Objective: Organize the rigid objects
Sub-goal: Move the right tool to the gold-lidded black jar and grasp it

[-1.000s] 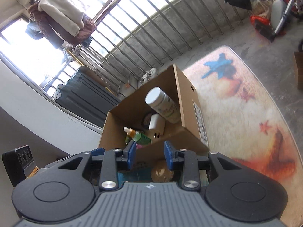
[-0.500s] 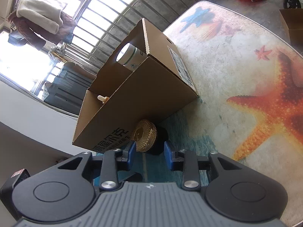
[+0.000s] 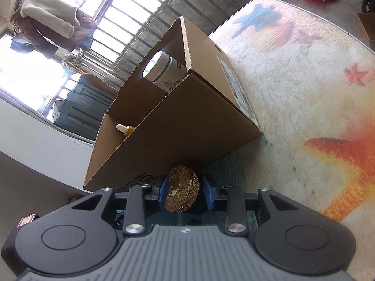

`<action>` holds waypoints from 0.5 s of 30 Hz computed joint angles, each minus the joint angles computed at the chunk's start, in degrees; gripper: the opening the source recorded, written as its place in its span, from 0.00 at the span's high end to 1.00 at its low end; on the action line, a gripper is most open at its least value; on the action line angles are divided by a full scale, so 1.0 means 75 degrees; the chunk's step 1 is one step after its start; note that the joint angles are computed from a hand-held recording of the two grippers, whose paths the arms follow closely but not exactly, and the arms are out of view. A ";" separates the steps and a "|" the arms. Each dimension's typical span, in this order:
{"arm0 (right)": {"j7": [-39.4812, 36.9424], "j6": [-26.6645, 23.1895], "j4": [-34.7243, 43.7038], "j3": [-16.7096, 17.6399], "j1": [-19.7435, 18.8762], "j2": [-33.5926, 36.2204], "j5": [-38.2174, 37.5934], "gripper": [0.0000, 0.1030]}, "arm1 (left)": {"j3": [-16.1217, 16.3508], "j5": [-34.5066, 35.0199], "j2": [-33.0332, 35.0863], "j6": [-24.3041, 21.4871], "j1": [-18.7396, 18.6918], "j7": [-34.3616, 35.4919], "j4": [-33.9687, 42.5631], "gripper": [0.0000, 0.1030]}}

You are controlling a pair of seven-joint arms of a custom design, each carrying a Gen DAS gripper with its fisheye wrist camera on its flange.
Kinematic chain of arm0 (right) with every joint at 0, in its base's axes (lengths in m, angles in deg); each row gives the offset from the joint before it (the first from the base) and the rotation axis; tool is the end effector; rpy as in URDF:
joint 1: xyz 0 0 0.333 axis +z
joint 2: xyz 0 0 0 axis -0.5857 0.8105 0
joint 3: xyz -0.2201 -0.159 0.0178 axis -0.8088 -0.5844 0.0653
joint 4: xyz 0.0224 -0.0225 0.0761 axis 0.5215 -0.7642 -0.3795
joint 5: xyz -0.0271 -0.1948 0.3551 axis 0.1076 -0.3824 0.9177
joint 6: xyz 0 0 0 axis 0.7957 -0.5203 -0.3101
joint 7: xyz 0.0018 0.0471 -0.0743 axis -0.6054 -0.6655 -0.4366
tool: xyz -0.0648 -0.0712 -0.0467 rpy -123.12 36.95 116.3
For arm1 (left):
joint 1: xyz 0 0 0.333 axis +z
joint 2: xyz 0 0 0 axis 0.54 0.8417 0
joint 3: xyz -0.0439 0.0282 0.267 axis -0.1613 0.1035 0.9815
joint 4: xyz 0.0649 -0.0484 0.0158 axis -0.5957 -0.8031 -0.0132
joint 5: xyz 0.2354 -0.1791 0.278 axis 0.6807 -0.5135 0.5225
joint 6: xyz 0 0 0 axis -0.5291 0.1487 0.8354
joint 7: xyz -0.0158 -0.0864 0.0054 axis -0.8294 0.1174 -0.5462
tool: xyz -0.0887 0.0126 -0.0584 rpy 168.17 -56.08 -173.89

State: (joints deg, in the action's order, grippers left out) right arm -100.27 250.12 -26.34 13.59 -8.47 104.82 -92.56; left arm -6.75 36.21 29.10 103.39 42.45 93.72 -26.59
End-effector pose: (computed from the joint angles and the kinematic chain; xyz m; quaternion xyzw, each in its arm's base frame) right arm 0.5938 0.2801 0.3671 -0.2730 0.8443 -0.0779 0.4545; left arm 0.6728 -0.0214 0.4077 -0.2542 0.8982 -0.3493 0.0814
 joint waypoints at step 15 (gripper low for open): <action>-0.3541 0.0052 0.0516 0.0123 -0.0117 0.0695 0.3147 0.69 | -0.0071 0.0419 0.0215 0.0203 -0.0103 -0.0578 0.0146 0.40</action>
State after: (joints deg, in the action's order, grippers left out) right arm -126.83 250.52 -22.47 14.51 -9.35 110.03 -68.96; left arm -7.29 39.36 30.71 104.91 41.68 89.38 -25.49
